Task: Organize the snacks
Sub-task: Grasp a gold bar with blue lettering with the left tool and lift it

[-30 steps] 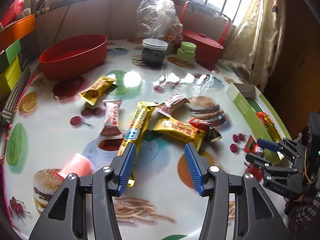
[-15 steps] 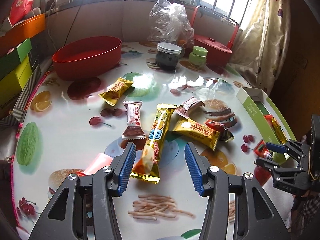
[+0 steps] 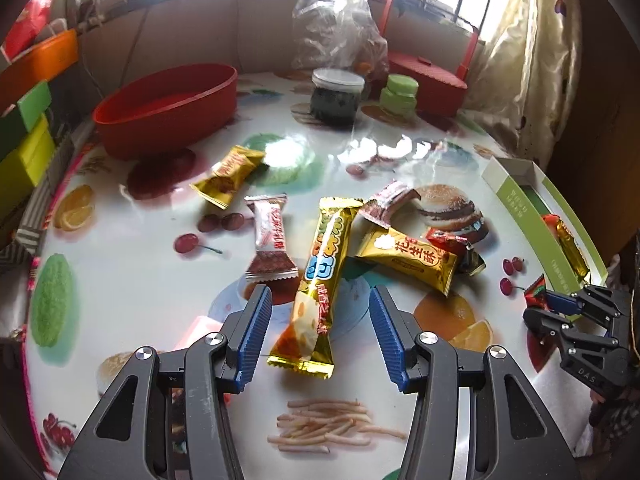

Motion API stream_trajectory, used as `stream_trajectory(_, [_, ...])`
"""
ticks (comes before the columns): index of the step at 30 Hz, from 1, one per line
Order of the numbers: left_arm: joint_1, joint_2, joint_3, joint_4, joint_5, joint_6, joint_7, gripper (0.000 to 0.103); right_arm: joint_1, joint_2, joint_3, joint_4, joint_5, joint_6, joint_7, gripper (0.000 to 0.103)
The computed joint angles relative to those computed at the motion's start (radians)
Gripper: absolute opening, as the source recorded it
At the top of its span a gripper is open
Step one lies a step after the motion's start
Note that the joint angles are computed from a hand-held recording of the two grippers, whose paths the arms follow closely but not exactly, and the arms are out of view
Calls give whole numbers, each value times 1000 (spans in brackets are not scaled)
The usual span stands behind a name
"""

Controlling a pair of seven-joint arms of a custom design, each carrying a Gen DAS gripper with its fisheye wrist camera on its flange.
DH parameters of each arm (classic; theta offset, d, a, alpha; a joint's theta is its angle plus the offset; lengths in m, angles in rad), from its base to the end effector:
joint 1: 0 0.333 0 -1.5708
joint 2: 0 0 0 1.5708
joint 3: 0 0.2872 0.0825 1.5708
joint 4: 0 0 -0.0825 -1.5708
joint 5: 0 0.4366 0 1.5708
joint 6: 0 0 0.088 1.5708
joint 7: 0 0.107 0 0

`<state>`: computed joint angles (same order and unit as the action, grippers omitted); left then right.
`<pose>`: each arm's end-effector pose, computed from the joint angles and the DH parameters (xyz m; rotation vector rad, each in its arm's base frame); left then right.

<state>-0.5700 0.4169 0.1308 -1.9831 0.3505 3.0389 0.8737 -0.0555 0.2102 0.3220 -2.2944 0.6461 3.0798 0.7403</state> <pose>0.6013 -0.3156 0.2603 -1.8086 2.0152 -0.7987 0.5778 0.1089 0.2462 -2.1920 1.3965 -0.4473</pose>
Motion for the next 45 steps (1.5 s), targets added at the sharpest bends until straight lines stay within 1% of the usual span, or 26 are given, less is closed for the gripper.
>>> stream_trajectory(1, [-5,6,6,8,3,-5,-3,52,-14,0,16,2,25,1,-16,22])
stream_trajectory(3, [22,21,-23,28,-12,-9,29,52,-42,0,50,7,91,1,-60,22])
stream_trajectory(4, [26,29,-29,39,-20,-14,36,52,-51,-1,62,9,127,2,-83,22])
stream_trajectory(5, [31,38,-36,51,-27,-20,47,52,-51,-2,65,10,154,1,-101,22])
stream_trajectory(7, [57,58,-67,76,-56,-34,82,52,-49,-7,68,13,212,-7,-145,22])
stream_trajectory(9, [59,77,-72,99,-69,-45,101,52,-42,-13,66,14,266,-13,-188,22])
stream_trajectory(11, [67,91,-81,117,-85,-51,120,52,-25,-16,52,16,298,-17,-210,22])
stream_trajectory(14, [76,114,-93,148,-107,-80,147,52,10,-17,16,19,320,-20,-217,22])
stream_trajectory(19, [69,124,-90,156,-117,-75,158,52,59,-22,-32,24,370,-30,-250,22])
stream_trajectory(22, [64,131,-84,166,-120,-79,164,52,87,-22,-60,25,364,-33,-243,22])
stream_trajectory(24, [44,137,-63,175,-109,-83,151,46,95,-21,-67,27,372,-35,-249,22])
stream_trajectory(25, [34,139,-52,179,-101,-87,142,39,98,-20,-69,28,374,-34,-251,22])
stream_trajectory(26, [34,143,-52,184,-97,-90,141,36,100,-20,-71,29,379,-34,-256,22])
stream_trajectory(28, [41,143,-60,184,-98,-87,144,36,104,-20,-76,29,381,-36,-255,22])
stream_trajectory(30, [39,144,-59,185,-94,-88,142,33,107,-20,-79,30,382,-36,-256,22])
stream_trajectory(32, [41,143,-61,184,-94,-87,142,25,110,-20,-82,29,381,-36,-256,22])
stream_trajectory(37, [34,140,-54,180,-90,-82,130,24,110,-21,-82,30,396,-36,-270,22])
stream_trajectory(45, [35,124,-59,157,-99,-60,131,24,122,-34,-89,23,431,-35,-293,22])
